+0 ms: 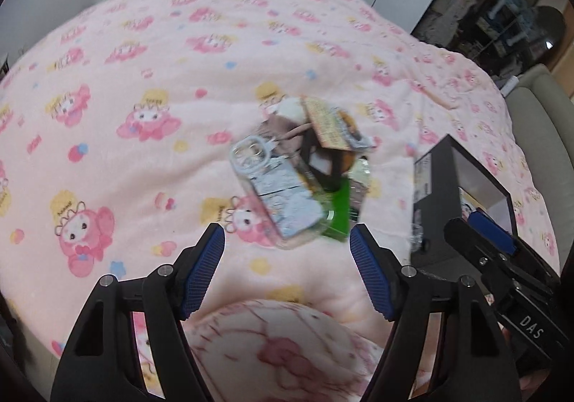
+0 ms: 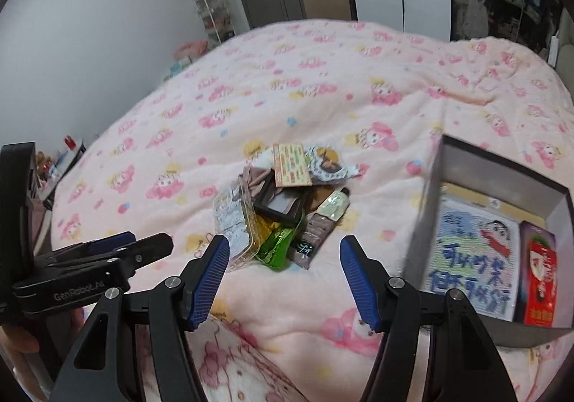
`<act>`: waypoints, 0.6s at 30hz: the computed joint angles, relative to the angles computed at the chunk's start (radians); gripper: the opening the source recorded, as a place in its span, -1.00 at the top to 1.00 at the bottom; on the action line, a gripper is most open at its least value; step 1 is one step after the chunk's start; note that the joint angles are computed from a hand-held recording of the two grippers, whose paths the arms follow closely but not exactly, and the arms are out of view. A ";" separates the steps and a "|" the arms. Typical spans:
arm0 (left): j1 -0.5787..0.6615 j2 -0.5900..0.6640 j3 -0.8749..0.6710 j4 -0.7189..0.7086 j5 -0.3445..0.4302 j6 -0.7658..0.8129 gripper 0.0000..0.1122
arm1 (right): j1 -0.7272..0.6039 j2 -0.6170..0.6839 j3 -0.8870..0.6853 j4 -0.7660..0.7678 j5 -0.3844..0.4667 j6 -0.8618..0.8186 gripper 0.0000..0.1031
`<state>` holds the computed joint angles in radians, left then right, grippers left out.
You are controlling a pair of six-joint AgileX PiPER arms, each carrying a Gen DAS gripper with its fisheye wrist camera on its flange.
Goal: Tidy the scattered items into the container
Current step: 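Grasp the clear phone case with the left gripper and lift it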
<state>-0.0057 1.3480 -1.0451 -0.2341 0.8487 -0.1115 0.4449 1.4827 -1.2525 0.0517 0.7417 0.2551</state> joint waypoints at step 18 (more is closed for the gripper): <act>0.240 0.630 -0.345 -0.304 0.207 0.420 -0.07 | 0.031 0.497 -0.364 0.038 0.106 -0.107 -0.19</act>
<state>0.2344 1.9776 -1.3898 -0.5382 1.0552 0.3088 0.4757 1.9793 -1.6169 0.0894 0.8478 0.1484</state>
